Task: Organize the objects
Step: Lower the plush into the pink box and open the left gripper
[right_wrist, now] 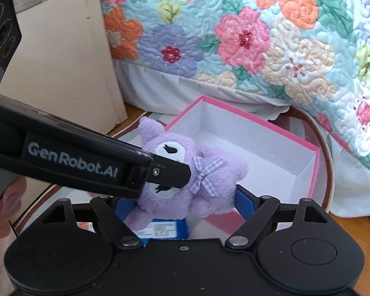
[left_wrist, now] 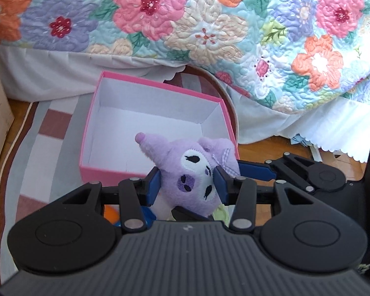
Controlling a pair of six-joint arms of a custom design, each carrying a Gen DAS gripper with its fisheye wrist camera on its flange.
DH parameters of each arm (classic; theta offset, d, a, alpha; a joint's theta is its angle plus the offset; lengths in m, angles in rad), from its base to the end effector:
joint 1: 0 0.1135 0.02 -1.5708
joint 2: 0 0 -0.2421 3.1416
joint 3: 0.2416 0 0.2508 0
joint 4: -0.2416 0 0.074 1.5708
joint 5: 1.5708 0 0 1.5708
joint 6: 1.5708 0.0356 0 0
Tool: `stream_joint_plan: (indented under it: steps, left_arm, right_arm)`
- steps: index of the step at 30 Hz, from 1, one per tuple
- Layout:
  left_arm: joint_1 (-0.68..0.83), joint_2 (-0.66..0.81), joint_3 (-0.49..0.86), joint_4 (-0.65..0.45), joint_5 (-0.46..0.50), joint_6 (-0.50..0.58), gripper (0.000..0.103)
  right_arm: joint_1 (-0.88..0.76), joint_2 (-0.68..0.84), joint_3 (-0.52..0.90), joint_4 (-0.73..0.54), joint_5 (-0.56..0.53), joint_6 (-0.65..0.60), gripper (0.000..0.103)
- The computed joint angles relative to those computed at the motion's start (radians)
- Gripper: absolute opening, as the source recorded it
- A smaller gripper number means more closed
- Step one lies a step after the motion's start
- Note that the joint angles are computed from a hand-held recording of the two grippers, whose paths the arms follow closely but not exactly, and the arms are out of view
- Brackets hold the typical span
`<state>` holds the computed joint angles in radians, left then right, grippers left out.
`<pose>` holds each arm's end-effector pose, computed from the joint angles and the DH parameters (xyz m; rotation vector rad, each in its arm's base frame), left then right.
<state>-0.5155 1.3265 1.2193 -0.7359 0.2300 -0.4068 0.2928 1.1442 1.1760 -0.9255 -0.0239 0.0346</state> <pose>0.2416 -0.1462 0.3009 0.2460 2.4936 -0.6831 0.2199 0.0672 0.3162 -0.3285 2.4500 0.1710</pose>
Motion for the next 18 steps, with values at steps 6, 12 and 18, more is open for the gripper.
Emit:
stream_joint_plan:
  steps: [6,12,18]
  left_arm:
    - [-0.035,0.242,0.203,-0.009,-0.043,0.031,0.045]
    - [-0.032,0.448,0.356,0.016,-0.033,0.038,0.046]
    - [-0.004,0.613,0.455,0.046,0.043,0.042,0.046]
  right_arm:
    - [-0.129,0.118,0.030,0.061,-0.046,-0.081,0.086]
    - [-0.251,0.245,0.049,0.131,-0.139,-0.081,0.084]
    - [-0.314,0.341,0.040,0.199,-0.173,-0.085,0.081]
